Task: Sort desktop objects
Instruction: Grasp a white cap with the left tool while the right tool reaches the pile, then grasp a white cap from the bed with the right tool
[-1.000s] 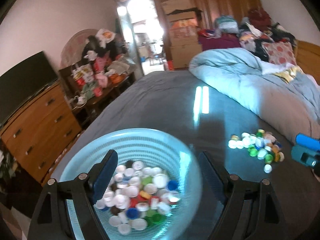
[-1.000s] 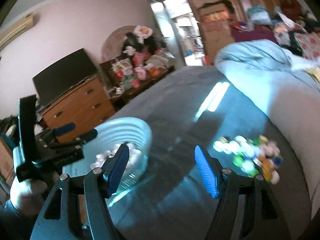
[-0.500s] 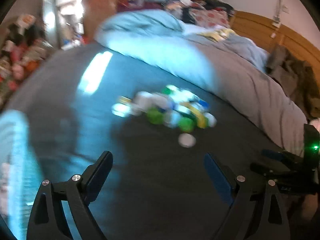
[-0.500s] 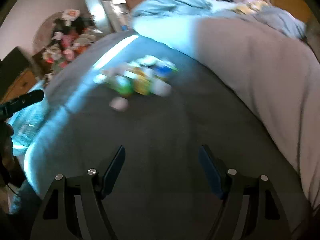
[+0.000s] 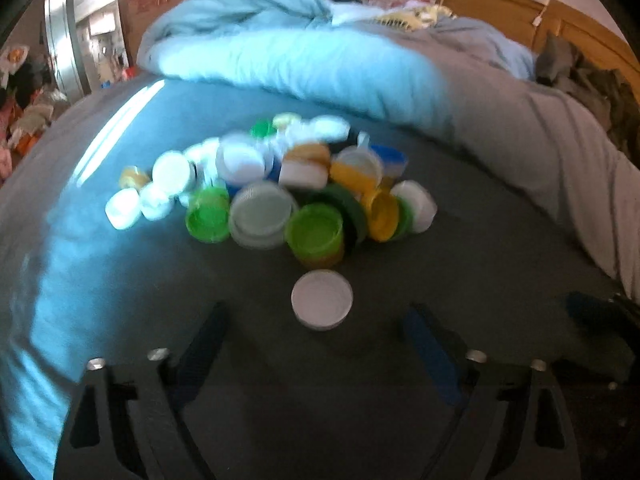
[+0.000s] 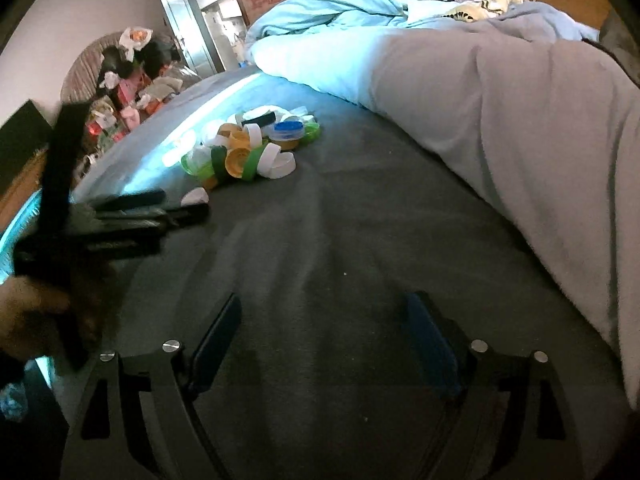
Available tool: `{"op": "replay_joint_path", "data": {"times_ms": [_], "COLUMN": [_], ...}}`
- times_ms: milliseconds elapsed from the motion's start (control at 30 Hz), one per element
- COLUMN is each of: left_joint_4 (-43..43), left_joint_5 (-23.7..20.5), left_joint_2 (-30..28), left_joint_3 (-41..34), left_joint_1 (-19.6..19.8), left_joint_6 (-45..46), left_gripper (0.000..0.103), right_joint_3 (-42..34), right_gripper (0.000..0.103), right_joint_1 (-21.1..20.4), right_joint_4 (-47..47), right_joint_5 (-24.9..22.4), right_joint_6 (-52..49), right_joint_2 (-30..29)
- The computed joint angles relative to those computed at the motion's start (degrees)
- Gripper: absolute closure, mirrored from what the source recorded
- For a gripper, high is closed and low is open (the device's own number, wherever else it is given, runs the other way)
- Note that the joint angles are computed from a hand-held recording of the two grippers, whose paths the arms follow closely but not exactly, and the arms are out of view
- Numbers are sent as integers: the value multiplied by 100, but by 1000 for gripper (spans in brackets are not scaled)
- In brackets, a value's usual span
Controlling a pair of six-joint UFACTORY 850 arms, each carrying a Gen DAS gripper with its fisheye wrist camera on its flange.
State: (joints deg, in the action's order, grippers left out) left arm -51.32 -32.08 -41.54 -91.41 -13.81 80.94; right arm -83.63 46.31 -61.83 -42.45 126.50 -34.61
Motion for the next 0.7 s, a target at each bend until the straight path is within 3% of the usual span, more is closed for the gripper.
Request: {"op": "replay_joint_path", "data": {"times_ms": [33, 67, 100, 133, 267, 567, 667, 700], "left_joint_4": [-53, -91, -103, -88, -256, -544, -562, -572], "left_joint_5": [-60, -93, -145, -174, -445, -494, -516, -519], "left_joint_2": [-34, -42, -61, -83, -227, -279, -290, -290], "left_joint_3": [-45, -71, -122, -179, -383, -329, -330, -322], "left_joint_1": [20, 35, 55, 74, 179, 220, 229, 232], "left_joint_6": [-3, -1, -3, -55, -198, 37, 44, 56], "left_gripper": [23, 45, 60, 72, 72, 71, 71, 71], "right_joint_3": [81, 198, 267, 258, -279, -1807, -1975, -1980], "right_gripper": [34, 49, 61, 64, 66, 65, 66, 71], "right_joint_1": [0, -17, -51, -70, -365, -1153, -1223, -1235], "right_joint_4": [-124, -328, -576, -673, -797, 1213, 1635, 1752], "right_joint_5": [61, 216, 352, 361, 518, 1071, 1158, 1179], "right_joint_6": [168, 451, 746, 800, -264, -4582, -5172, -5234], "right_joint_2": [59, 147, 214, 229, 43, -1003, -1130, -1163]}}
